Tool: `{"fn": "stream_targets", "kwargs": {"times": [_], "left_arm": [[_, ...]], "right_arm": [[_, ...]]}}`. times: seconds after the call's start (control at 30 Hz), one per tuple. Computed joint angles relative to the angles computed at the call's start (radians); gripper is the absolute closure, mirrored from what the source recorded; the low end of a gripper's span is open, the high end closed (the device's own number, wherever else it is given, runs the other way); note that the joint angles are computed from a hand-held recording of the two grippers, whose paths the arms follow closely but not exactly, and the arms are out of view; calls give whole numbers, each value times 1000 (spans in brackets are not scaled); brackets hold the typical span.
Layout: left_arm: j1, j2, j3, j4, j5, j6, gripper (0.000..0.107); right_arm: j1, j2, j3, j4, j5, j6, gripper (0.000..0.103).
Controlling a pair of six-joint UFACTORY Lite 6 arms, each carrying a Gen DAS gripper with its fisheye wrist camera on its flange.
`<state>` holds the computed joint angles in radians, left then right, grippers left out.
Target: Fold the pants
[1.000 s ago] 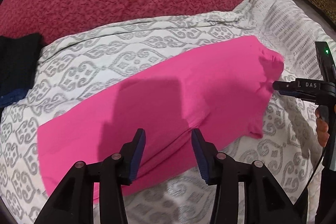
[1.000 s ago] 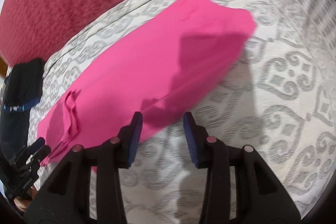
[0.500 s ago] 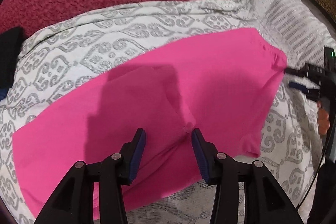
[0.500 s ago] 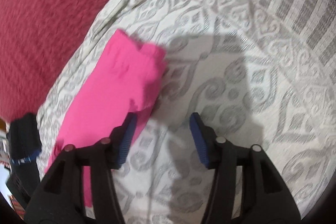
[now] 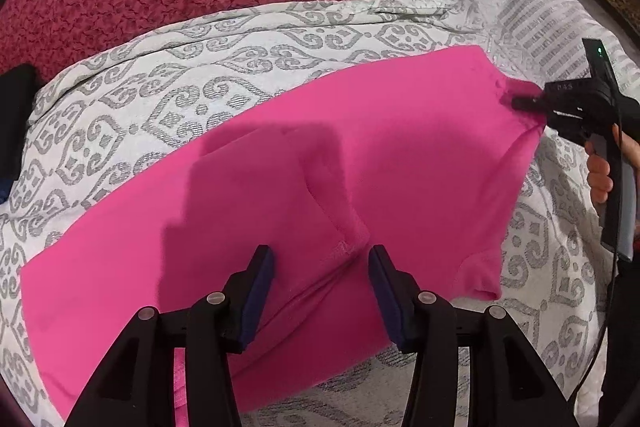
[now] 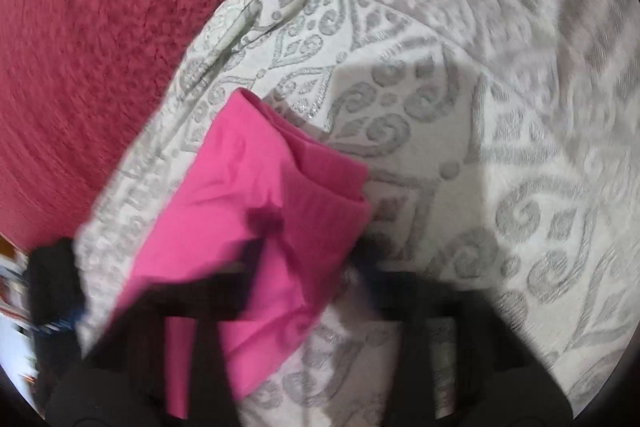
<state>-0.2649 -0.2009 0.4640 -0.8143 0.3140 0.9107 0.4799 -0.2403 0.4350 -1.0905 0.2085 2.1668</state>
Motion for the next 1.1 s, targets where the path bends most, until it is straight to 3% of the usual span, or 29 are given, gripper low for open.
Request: {"fn": "stream_targets", "kwargs": {"times": [0.07, 0.17, 0.23, 0.43, 0.53, 0.73, 1.1], "left_arm": [[36, 3, 2, -64, 33, 75, 57], [104, 1, 6, -128, 102, 148, 57], [169, 5, 14, -158, 164, 194, 57], [552, 92, 83, -188, 496, 377, 57], [712, 211, 163, -154, 646, 413, 57], [816, 324, 235, -125, 745, 394, 52], [706, 351, 261, -207, 807, 308, 49]], "right_arm": [[70, 9, 61, 87, 106, -84, 94], [254, 52, 180, -6, 314, 0, 94], [343, 97, 282, -18, 391, -37, 94], [674, 421, 742, -53, 607, -283, 94], [780, 649, 987, -20, 601, -467, 94], [872, 952, 1236, 133, 575, -652, 94], [924, 907, 1153, 113, 629, -593, 93]]}}
